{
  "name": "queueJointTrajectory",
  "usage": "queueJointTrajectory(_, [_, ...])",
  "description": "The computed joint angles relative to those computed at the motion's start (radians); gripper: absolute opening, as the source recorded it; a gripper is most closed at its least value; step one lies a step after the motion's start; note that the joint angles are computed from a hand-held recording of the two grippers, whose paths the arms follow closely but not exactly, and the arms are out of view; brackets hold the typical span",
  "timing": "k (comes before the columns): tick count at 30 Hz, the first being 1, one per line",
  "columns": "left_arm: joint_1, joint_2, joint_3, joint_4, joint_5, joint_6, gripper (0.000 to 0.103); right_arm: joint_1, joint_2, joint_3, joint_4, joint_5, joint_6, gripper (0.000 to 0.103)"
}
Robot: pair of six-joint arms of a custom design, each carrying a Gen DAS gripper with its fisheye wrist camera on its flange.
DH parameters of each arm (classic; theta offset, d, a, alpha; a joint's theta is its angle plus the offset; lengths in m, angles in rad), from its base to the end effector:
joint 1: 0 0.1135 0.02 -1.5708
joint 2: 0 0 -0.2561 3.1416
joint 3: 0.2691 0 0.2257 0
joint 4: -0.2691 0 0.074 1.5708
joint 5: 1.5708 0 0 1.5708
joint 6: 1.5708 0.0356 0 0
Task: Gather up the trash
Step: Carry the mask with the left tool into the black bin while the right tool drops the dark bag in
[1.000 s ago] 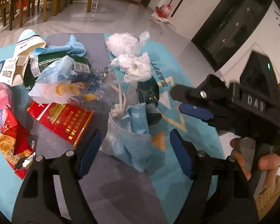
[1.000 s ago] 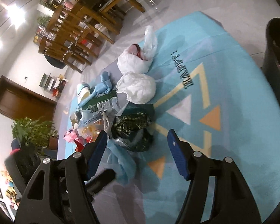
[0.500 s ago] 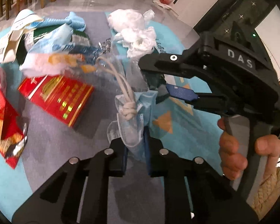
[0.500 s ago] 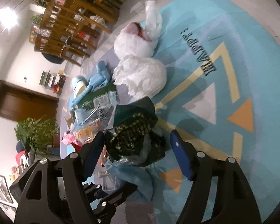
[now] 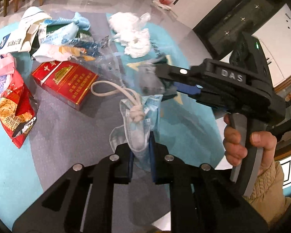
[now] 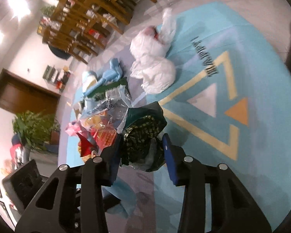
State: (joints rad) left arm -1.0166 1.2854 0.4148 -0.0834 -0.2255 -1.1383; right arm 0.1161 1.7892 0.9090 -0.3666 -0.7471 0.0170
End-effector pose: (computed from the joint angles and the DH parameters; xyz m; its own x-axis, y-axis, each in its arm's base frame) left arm 0.1104 -0.1632 0.1429 -0.8706 -0.2748 -0.4080 -0.0709 0.8909 -0.4487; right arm 0.2874 0.0579 0.1391 -0.9466 -0.0978 -0.3074 -0.2838 0.7054 0.6495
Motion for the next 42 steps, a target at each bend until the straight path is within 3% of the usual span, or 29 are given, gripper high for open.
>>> queueJointTrajectory(5, [-0.078,-0.047,0.016,-0.022,-0.074,-0.026,0.015,-0.149,-0.097,-0.026,-0.024,-0.058,-0.061,0.042])
queueJointTrajectory(17, [-0.026,0.166,0.246,0.048,-0.043,0.114,0.015,-0.51,-0.105,0.057,-0.052,-0.134,-0.09,0.042])
queueJointTrajectory(26, [0.073,0.54,0.739,0.078,0.075,0.312,0.015,-0.684,-0.055,0.094,0.061,0.001,-0.049,0.043])
queueJointTrajectory(32, [0.117,0.859,1.182,-0.052,0.171,0.352,0.015,-0.698,0.059,0.164,0.067,0.046,0.004,0.047])
queueJointTrajectory(34, [0.127,0.974,1.347,-0.131,0.196,0.349,0.019,-0.703,0.093,0.191,0.057,0.038,0.027,0.052])
queueJointTrajectory(35, [0.133,1.008,1.39,-0.152,0.204,0.347,0.027,-0.705,0.107,0.207,0.047,0.036,0.034,0.054])
queueJointTrajectory(38, [0.138,1.111,1.533,-0.244,0.195,0.341,0.065,-0.706,0.132,0.234,0.033,0.056,0.074,0.063])
queueJointTrajectory(42, [0.143,1.127,1.516,-0.228,0.193,0.323,0.069,-0.719,0.141,0.248,0.011,0.032,0.087,0.067])
